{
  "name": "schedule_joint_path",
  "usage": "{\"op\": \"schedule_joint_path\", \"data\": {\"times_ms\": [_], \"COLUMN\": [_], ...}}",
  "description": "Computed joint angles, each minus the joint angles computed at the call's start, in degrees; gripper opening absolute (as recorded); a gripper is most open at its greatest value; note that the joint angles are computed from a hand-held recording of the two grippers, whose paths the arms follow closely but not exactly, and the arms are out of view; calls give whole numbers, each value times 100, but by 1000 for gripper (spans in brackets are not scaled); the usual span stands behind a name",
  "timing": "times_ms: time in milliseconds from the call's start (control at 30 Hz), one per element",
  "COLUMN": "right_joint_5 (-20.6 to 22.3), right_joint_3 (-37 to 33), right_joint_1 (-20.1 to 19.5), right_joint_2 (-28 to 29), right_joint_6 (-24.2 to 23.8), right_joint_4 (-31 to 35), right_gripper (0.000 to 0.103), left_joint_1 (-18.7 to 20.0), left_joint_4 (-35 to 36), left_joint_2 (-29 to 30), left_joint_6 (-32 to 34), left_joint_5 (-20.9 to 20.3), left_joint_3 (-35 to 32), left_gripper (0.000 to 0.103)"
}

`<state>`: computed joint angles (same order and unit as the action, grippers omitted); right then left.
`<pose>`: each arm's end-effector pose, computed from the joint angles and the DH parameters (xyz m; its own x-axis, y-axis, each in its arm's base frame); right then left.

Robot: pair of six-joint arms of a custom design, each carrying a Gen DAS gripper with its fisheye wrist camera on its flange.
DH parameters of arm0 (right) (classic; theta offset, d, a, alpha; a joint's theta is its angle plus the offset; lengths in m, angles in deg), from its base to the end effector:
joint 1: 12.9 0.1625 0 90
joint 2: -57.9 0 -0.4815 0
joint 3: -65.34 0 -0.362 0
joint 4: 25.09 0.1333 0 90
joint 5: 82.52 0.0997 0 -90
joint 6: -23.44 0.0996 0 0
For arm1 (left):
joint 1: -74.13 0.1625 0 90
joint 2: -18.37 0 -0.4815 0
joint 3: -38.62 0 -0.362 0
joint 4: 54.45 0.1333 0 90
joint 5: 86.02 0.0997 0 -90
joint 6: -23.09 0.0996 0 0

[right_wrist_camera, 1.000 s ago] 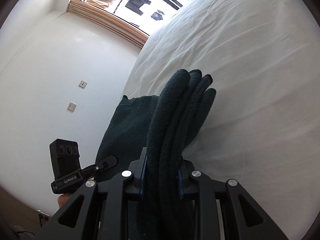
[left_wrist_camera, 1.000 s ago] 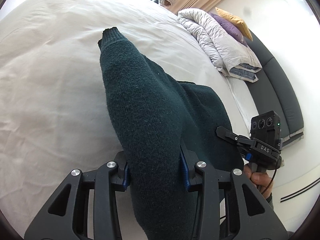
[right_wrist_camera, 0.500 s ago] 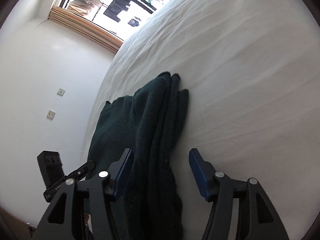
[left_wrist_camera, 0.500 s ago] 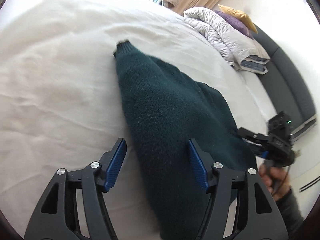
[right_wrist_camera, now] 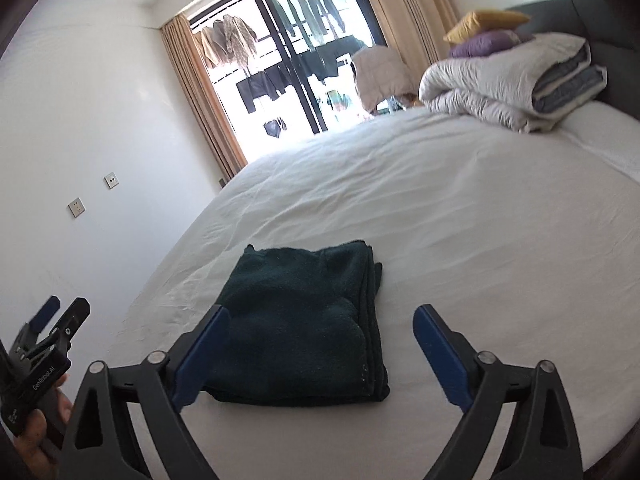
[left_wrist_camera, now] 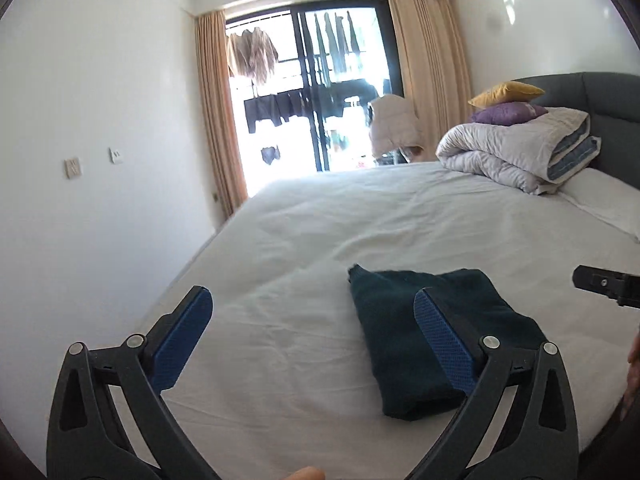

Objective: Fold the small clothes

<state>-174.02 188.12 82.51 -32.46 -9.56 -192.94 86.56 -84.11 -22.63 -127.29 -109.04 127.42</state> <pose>0.1719 -0.4292 0.4511 -0.8001 -0.4440 0.4034 -0.5985 0.5447 -0.5875 -0.4775 -0.3356 0.1276 -0.5191 -0.4625 -0.7188 0.6449 0.3400 -0.6845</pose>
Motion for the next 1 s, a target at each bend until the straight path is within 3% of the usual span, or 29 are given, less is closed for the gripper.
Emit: {"op": "schedule_joint_path", "data": {"times_ms": [33, 100, 200, 267, 500, 600, 700, 1000], "right_joint_5": [9, -232, -283, -305, -1508, -1550, -1752, -1794], "right_joint_3": [102, 201, 233, 239, 125, 112, 275, 500], "right_joint_1": [83, 387, 616, 759, 1392, 1407, 1526, 1554], "right_joint_2": [-96, -176, -420, -585, -814, -984, -1075, -1067], "right_joint_6": [-56, -27, -44, -91, -112, -60, -197, -274], "right_joint_4": [-210, -544, -675, -705, -355, 51, -82, 145], "right_gripper": [103, 103, 103, 103, 103, 103, 103, 103], "left_joint_1": [-80, -248, -486, -591, -884, -848, -821, -558], "left_joint_4": [436, 587, -402, -719, -2067, -2600, -2930, -3913], "left_joint_2": [153, 287, -31, -62, -220, -305, -321, -407], "left_joint_6": [-172, -122, 538, 691, 1328, 1569, 1726, 2309], "left_joint_5": [-217, -683, -698, -938, -1483, -1476, -1492, -1425], "left_joint_3": [-257, -530, -295, -318, 48, 275, 378, 757], "left_gripper": [103, 103, 103, 103, 103, 103, 103, 103]}}
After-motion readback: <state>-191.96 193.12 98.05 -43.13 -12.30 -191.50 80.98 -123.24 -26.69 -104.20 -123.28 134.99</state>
